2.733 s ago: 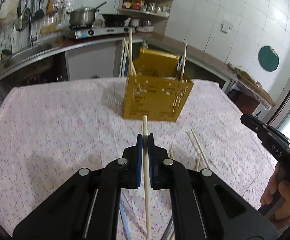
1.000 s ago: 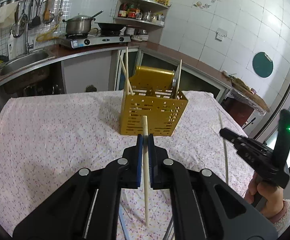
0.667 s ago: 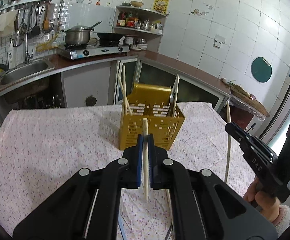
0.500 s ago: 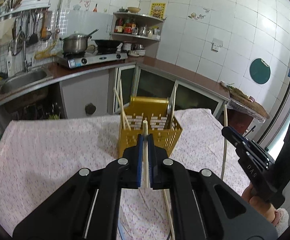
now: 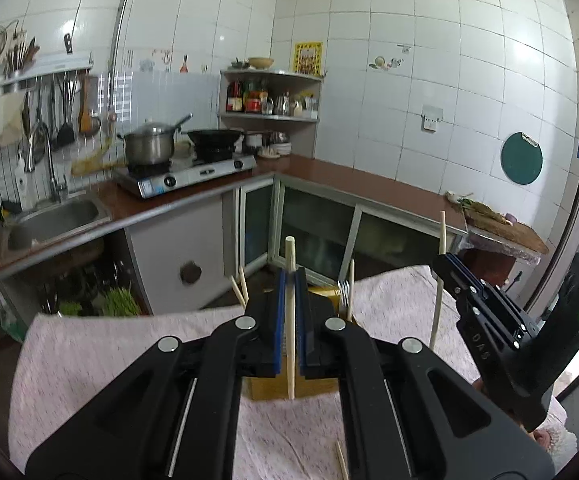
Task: Organize utensils
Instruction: 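Lower both chopsticks into the yellow caddy and open both tools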
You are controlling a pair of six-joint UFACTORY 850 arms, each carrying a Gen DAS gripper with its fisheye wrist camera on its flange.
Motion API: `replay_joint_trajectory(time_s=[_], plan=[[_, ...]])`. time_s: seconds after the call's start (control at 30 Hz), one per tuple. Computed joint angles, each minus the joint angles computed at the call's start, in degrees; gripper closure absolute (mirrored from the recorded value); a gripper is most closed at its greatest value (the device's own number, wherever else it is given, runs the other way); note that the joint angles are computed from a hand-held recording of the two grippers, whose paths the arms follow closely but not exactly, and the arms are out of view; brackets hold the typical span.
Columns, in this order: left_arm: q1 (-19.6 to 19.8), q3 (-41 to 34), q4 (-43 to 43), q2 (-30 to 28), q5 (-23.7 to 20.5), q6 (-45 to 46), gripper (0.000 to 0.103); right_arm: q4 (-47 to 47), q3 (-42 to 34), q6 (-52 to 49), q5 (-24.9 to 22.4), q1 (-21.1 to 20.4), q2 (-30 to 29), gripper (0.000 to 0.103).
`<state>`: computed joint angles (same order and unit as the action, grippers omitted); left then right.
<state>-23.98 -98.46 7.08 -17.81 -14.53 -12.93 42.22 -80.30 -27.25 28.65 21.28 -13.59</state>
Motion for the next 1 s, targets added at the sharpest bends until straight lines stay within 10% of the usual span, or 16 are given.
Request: replay_joint_trajectory(time_s=[0.53, 1.0], plan=[[2.1, -18.1, -1.8, -12.1, -4.6, 3.7, 0.100, -3.5, -11.7, 5.5, 4.9, -1.7, -10.5, 0.097], [2.9, -15.8, -1.3, -16.3, -5.1, 1.2, 0.100, -5.3, -11.8, 6.4, 6.0, -2.0, -15.2, 0.096]])
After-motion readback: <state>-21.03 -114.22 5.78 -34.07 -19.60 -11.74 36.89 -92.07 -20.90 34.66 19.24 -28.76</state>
